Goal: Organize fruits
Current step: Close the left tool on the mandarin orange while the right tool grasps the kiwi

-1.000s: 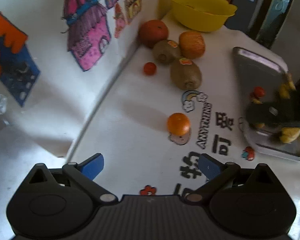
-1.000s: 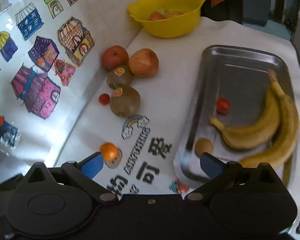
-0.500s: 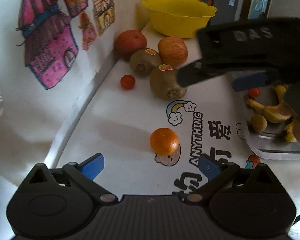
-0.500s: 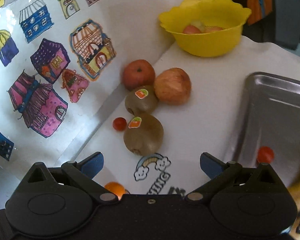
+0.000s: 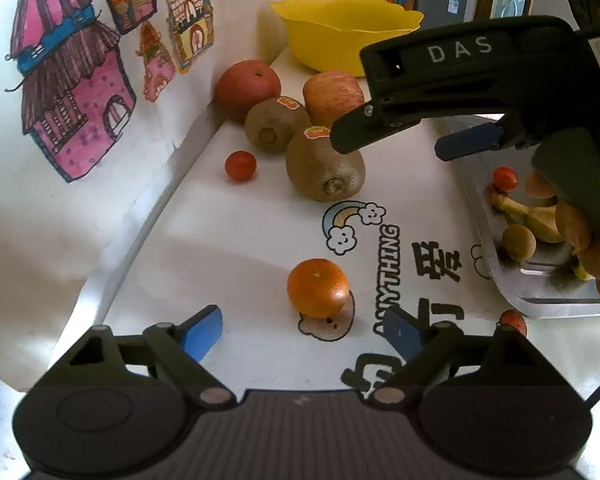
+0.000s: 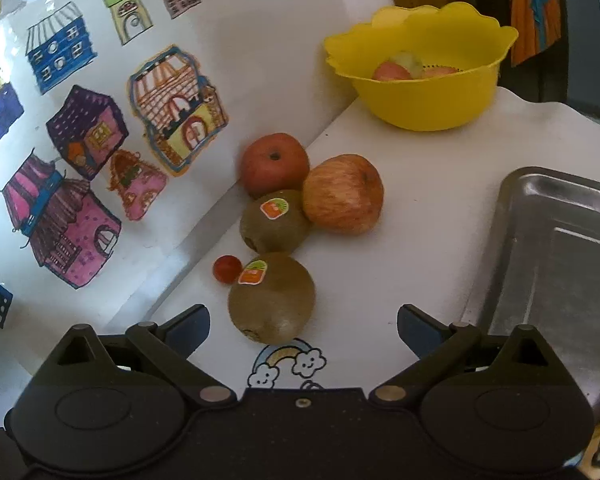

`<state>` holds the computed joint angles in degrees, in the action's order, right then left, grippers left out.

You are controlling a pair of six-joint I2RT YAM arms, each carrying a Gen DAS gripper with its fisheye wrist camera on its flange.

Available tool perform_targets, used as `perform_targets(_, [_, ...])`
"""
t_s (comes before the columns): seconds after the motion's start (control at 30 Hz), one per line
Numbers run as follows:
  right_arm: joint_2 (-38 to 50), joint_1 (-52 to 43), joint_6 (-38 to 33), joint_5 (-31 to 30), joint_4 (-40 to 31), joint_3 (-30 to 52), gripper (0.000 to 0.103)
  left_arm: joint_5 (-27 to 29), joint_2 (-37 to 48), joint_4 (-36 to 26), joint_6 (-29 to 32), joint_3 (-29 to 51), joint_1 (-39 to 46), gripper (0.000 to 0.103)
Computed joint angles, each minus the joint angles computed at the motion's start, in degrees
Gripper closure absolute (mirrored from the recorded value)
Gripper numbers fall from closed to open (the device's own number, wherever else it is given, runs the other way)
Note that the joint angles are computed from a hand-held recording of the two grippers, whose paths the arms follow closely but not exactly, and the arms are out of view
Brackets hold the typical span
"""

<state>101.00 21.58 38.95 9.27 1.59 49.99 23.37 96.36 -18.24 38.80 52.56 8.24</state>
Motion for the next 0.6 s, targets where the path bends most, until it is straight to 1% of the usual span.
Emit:
perform_targets(0.07, [0.18, -0.13, -0.10, -0.38, 0.37, -0.15, 0.005, -0.37, 0.19, 0.10, -0.27, 0.16, -0.35, 0.020])
perform_targets(0.13, [0.88, 0.03, -0.18, -0.55, 0.82, 0.11, 0.005, -0.78, 0.19, 0.50, -0.71, 0.16, -0.60, 0.022])
perform_targets(0.2, [1.93, 0.56, 0.22, 0.24, 1.20, 0.70, 0.009, -0.82, 0.17, 0.59, -0.88, 0.33, -0.59, 0.025])
perform_targets(0.3, [4.41, 1.01, 0.13, 0.96, 1.73, 2.38, 0.012, -0.99, 0.08, 0.96, -1.59, 0.38, -0.90, 0.032])
perform_targets(0.37, [6.16, 1.20, -0.22, 1.27, 1.57, 3.79, 0.015, -1.07, 0.08, 1.28, -1.87, 0.46, -1.16, 0.040])
perform_targets(0.4, [6.99, 1.25, -0.49, 1.24, 1.69, 4.42, 0.016, -0.97, 0.18, 1.22, -1.95, 0.61, -1.23, 0.041])
perform_targets(0.57, [9.87, 1.12, -1.51, 0.33, 2.69, 6.54, 0.018, -0.10, 0.34, 1.09, -1.39, 0.72, -1.09, 0.053])
perform_targets(0.6, [10.33, 1.07, -1.83, 0.07, 2.89, 6.87, 0.020, 0.06, 0.31, 1.20, -1.28, 0.60, -1.04, 0.055])
